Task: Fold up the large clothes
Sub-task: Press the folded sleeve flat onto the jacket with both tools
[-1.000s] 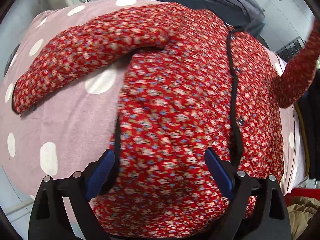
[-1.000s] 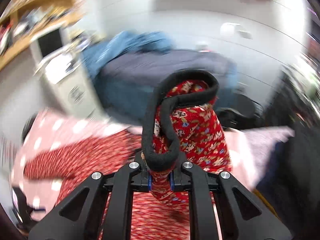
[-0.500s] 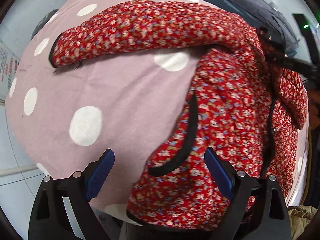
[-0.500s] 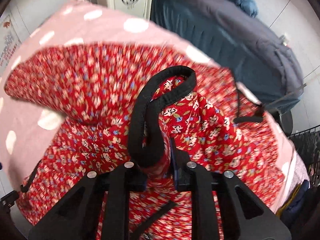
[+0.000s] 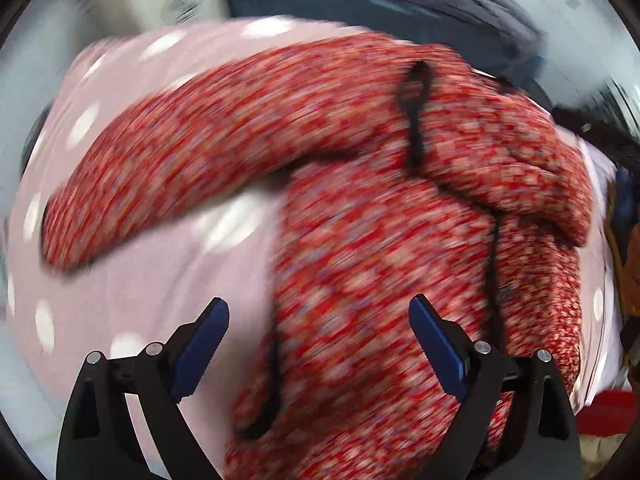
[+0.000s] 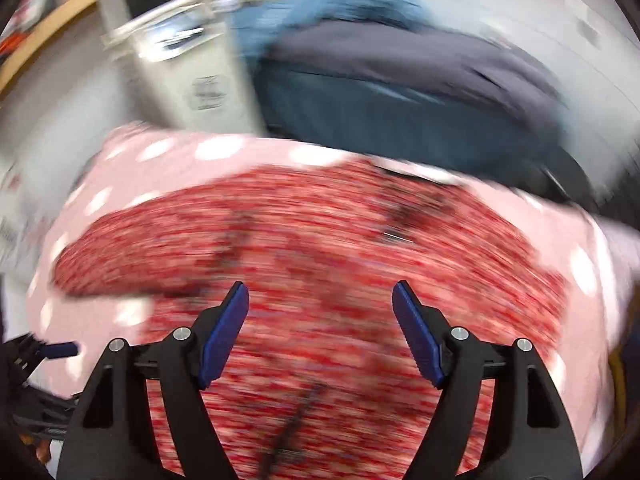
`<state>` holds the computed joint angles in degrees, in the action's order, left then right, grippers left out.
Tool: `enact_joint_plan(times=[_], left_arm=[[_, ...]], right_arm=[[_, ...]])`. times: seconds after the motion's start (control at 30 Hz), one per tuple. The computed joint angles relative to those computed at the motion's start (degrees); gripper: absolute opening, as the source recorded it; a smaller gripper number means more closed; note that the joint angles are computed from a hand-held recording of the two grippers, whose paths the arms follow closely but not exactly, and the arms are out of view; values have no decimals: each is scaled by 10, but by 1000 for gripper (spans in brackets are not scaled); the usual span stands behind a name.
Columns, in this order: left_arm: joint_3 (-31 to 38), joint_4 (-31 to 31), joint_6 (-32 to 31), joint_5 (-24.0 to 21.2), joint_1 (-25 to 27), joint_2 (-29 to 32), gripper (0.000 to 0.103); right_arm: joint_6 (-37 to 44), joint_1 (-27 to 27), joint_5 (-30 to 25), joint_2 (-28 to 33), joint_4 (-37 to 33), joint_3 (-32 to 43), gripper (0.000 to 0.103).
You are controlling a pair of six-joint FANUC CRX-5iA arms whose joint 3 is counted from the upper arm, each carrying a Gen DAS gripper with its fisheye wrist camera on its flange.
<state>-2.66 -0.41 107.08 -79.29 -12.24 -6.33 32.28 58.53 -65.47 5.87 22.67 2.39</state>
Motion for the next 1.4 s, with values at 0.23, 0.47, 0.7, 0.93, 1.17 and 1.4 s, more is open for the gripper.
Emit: enact_joint_plan(times=[0.23,0.47,0.7,0.93,1.17,1.4], left_arm=[[166,13,-67,43,-90,157,89],[349,8,-70,2,-141,313,89],[368,-7,23,-68,-117,381,95],[371,-32,6,-48,-132,390,98],[379,-13,-2,-22,-127,411,99],[293,-2,-30,13,-108,350,98]], right_arm=[[23,-110,-43,-12,-175,-21,76],[43,-69,-62,19,-113,-21,85],[113,-94,-36,29,-142,-27,95],[59,-65,-6,43,-98,-48,98],[46,-62,-28,67,-71,-34,99],[46,-57,-13,62,-79,-46,99]])
